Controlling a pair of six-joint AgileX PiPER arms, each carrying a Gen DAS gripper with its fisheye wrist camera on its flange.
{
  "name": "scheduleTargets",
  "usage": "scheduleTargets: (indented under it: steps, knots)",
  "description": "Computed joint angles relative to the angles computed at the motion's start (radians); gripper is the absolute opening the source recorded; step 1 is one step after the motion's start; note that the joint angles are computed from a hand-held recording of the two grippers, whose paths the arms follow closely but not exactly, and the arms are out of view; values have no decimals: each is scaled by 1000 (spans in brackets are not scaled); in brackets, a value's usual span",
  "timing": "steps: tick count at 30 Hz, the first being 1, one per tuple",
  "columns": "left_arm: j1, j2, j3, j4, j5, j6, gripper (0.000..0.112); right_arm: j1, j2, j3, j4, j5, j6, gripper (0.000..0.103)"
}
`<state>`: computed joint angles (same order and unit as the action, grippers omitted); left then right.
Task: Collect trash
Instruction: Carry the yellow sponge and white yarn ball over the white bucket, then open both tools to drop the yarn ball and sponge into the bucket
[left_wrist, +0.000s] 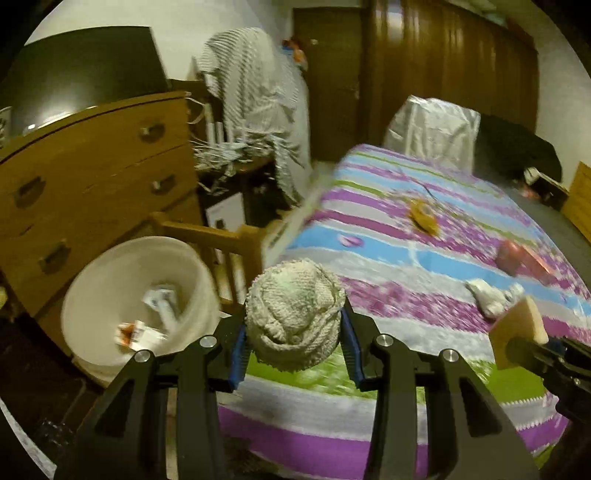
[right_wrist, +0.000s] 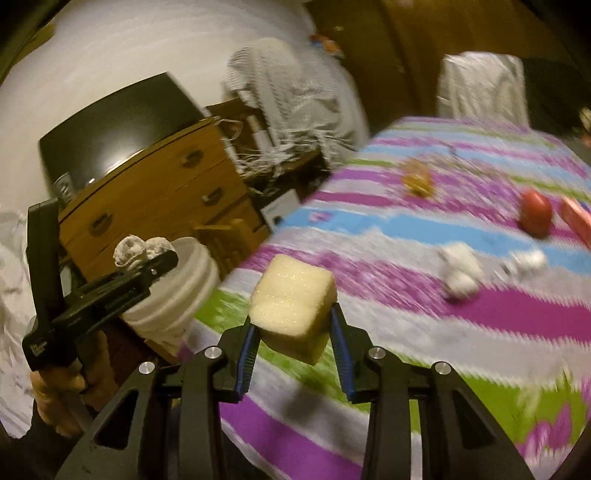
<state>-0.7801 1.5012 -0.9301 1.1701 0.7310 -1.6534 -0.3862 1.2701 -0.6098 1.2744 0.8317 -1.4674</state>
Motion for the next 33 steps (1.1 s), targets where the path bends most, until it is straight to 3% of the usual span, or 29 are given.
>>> scheduleTargets:
  steps: [7,12,19,26,33]
  knots:
    - [139,-99,38,-10,10,95,40,433,88,-257,-191,-205,373,38]
    - [272,-143,55,-36,-26,180,40,655,215,-482,-437,-265,679,38]
    - [458,-148,54,-87,-89,313,40,822,475,-876,-696,-168,980,38]
    - [591,-117,47,-135,-158,404,40,912,708,-1216,-818,-27,1123,38]
    - [664,-86,55,-153,-217,442,40,962,830,-1375,-877,40,1180,38]
